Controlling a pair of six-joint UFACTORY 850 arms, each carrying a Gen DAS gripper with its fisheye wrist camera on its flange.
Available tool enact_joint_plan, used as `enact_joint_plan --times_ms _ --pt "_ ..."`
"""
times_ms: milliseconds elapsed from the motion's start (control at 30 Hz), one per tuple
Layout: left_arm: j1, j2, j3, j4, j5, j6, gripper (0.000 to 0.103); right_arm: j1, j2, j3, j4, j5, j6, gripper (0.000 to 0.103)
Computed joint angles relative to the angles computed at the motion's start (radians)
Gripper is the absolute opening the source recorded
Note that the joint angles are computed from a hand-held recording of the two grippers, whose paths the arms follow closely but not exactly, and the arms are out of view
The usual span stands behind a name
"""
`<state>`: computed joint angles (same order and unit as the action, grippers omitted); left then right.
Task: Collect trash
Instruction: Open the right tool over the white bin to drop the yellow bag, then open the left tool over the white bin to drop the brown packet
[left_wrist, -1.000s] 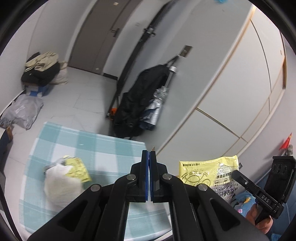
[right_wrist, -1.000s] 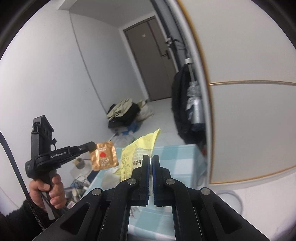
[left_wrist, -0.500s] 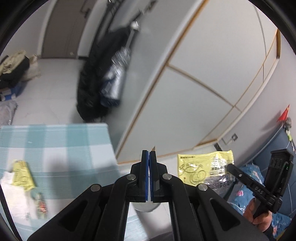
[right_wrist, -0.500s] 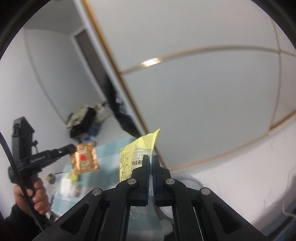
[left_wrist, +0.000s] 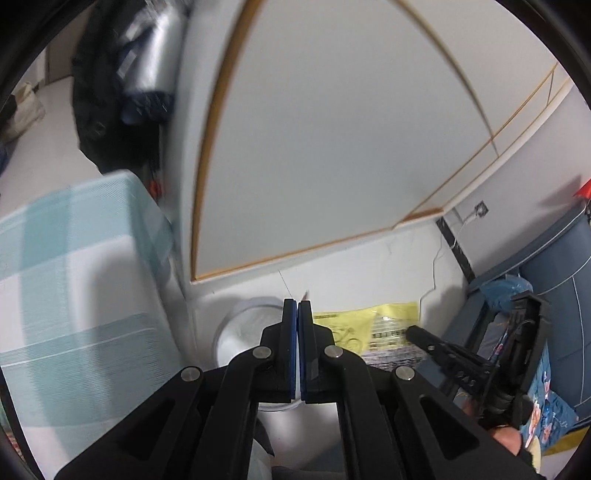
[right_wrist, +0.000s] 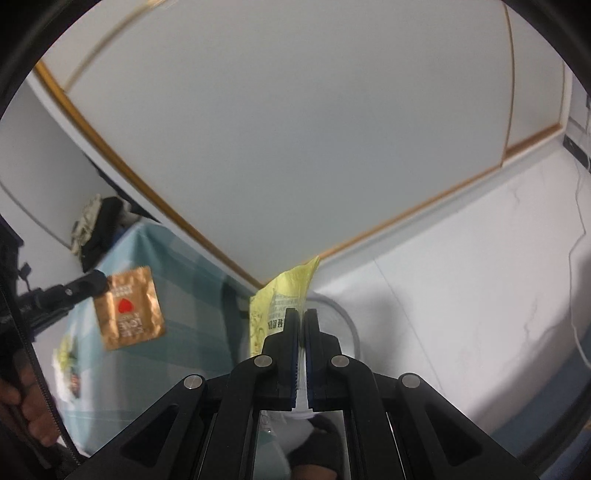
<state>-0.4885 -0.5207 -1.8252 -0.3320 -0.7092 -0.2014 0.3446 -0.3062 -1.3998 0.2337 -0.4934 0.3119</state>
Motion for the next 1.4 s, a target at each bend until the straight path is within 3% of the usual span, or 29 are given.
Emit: enact_joint_plan --times_ms 267,500,567,633,700,1033,1200,1300,1400 --pt "-0.011 -0.100 -0.094 -0.001 -0.101 -0.019 0.000 -0.027 -0.078 0.014 0.144 -0.013 -0.092 0.006" --pt "-0.019 -0.137 -0.134 0.009 -0.143 -0.031 0.000 -0.015 -0.117 0.014 0.230 -0.009 -0.171 0.008" --pt "-0.017 -0.166 -0.173 0.011 -0.168 -0.038 0.000 -0.013 -0.120 0.016 0.242 -0.010 -0.188 0.015" --pt "-0.012 -0.181 -0.187 0.008 -0.180 -0.034 0.000 -0.011 -0.122 0.019 0.269 -0.007 -0.206 0.034" --pt "-0.015 -0.194 -0.200 0.009 -0.195 -0.034 0.000 -0.012 -0.120 0.025 0.312 -0.002 -0.237 0.041" --pt "-0.029 -0.254 -0.269 -0.007 -0.273 -0.029 0.000 -0.031 -0.040 0.111 0.269 0.036 -0.173 0.064" --pt "-0.032 -0.305 -0.339 -0.006 -0.352 -0.052 0.000 -0.034 -0.017 0.122 0.223 0.027 -0.109 0.075" --pt "-0.031 -0.326 -0.367 -0.015 -0.398 -0.062 0.000 -0.030 -0.023 0.100 0.183 0.011 -0.069 0.077" --pt "-0.037 -0.310 -0.345 0.032 -0.393 -0.082 0.000 -0.025 -0.022 0.091 0.168 0.011 -0.065 0.081"
